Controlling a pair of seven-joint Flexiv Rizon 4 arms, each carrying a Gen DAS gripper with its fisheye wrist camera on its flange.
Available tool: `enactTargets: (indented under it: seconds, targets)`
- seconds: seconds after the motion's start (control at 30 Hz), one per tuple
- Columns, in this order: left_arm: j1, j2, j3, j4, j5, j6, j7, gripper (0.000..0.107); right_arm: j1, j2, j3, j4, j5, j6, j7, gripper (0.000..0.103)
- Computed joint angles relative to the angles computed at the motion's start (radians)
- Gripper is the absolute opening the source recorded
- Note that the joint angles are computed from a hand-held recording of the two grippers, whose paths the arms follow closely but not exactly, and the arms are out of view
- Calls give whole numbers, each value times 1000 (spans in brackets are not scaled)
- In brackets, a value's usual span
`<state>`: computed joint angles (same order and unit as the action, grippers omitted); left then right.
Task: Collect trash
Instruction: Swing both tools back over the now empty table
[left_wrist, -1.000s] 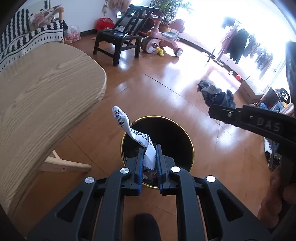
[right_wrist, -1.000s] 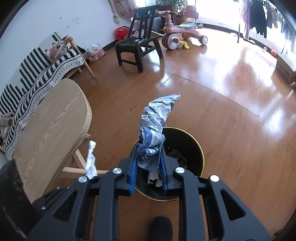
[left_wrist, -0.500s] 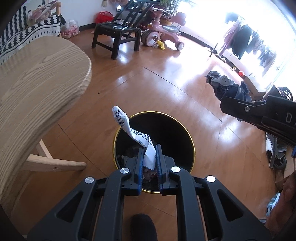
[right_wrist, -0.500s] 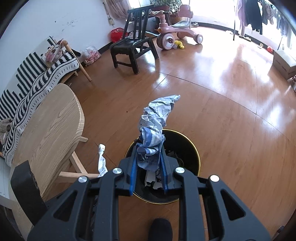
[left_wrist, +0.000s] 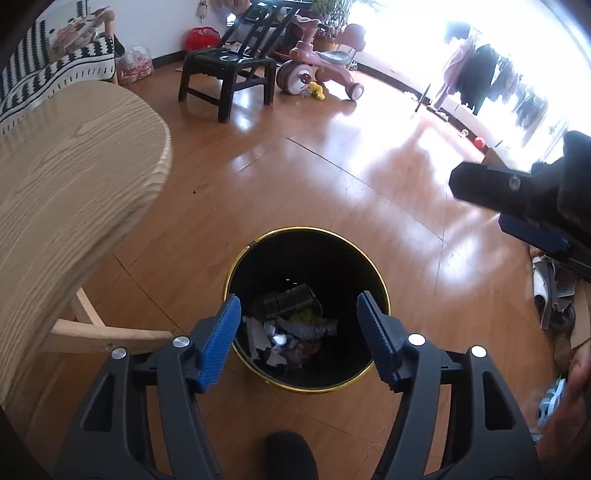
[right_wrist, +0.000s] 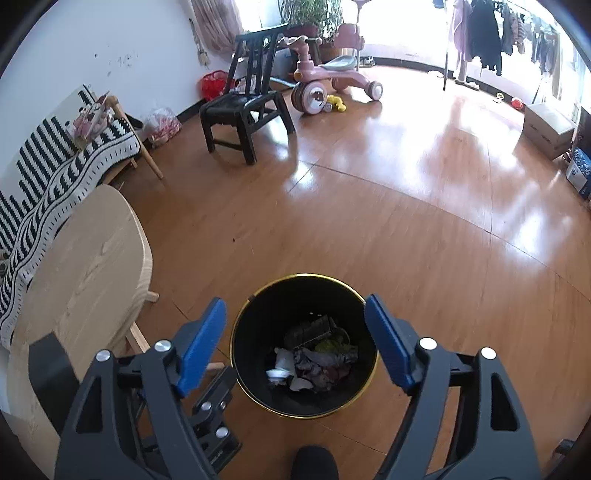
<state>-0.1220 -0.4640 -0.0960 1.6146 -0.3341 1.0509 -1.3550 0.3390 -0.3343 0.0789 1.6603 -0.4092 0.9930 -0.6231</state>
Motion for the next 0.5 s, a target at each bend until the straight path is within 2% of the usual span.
enactTargets:
  seconds: [0.13, 0.2, 0.33, 0.43, 0.5]
  targets:
    - [29, 75, 16, 67, -11, 12, 27, 78, 31, -10, 0, -24, -33, 20, 21, 85]
    - [37, 139, 59, 114, 27, 26, 16, 85, 51, -31, 17, -61, -34, 22, -9, 89]
    - [91, 272, 131, 215, 79, 51, 17, 90, 107, -92, 52, -171, -9, -2, -84, 91]
    - [155, 379, 215, 289, 179, 62, -22, 92, 166, -149, 86, -275, 27, -26, -158, 91]
    - [202, 431, 257, 315, 284, 56, -92, 92, 219, -180, 85, -330, 19, -37, -191, 92]
